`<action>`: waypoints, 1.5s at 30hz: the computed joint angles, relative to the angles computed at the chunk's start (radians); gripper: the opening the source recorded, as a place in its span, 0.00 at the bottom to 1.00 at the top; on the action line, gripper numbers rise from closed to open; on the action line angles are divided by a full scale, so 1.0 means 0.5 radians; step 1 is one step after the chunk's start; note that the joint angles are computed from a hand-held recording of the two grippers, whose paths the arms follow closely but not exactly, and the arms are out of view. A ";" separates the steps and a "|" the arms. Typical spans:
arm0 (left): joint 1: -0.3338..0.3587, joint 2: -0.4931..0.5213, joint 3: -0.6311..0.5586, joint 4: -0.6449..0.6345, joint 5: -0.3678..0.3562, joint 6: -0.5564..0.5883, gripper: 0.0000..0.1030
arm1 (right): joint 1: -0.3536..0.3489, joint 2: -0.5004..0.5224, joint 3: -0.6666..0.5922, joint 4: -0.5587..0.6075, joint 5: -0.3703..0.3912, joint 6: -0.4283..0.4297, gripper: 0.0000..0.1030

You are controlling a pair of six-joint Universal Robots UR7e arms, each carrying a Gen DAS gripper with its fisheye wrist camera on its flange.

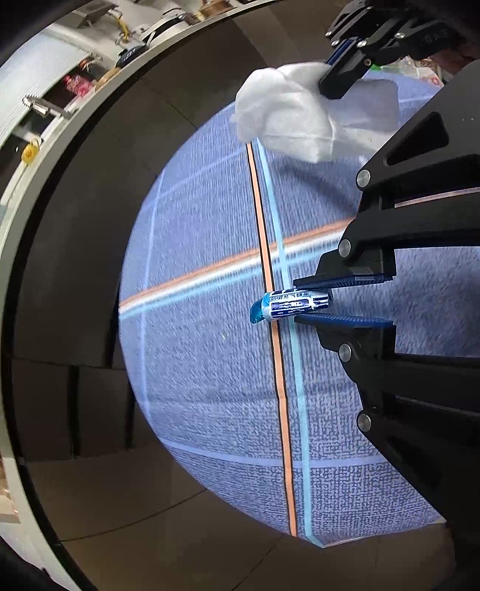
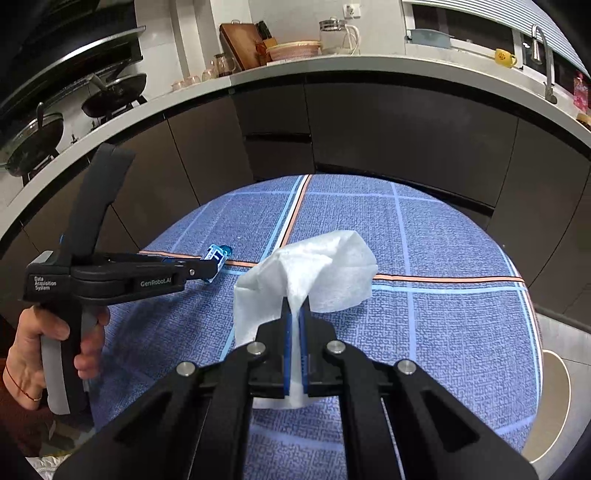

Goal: Collect trash
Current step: 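Grasp the blue-white tube with the left tool while the right tool grasps the white tissue, then carry the tube and tissue over the white bin with both tools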

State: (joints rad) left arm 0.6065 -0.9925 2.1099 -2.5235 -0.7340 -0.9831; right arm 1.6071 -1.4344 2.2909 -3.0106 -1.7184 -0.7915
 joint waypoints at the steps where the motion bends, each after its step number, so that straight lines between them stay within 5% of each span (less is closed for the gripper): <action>1: -0.023 0.003 -0.011 0.000 0.002 0.012 0.12 | -0.008 -0.026 0.008 0.001 0.019 0.001 0.05; 16: -0.225 0.269 -0.332 -0.156 -0.077 0.411 0.11 | -0.228 -0.411 0.054 0.037 0.230 0.036 0.05; 32: -0.228 0.983 -1.137 -0.228 -0.450 1.076 0.11 | -0.847 -0.776 -0.051 0.129 0.475 0.049 0.05; 45: -0.171 1.506 -1.826 -0.018 -0.742 1.273 0.11 | -1.261 -0.692 -0.196 0.157 0.566 0.068 0.06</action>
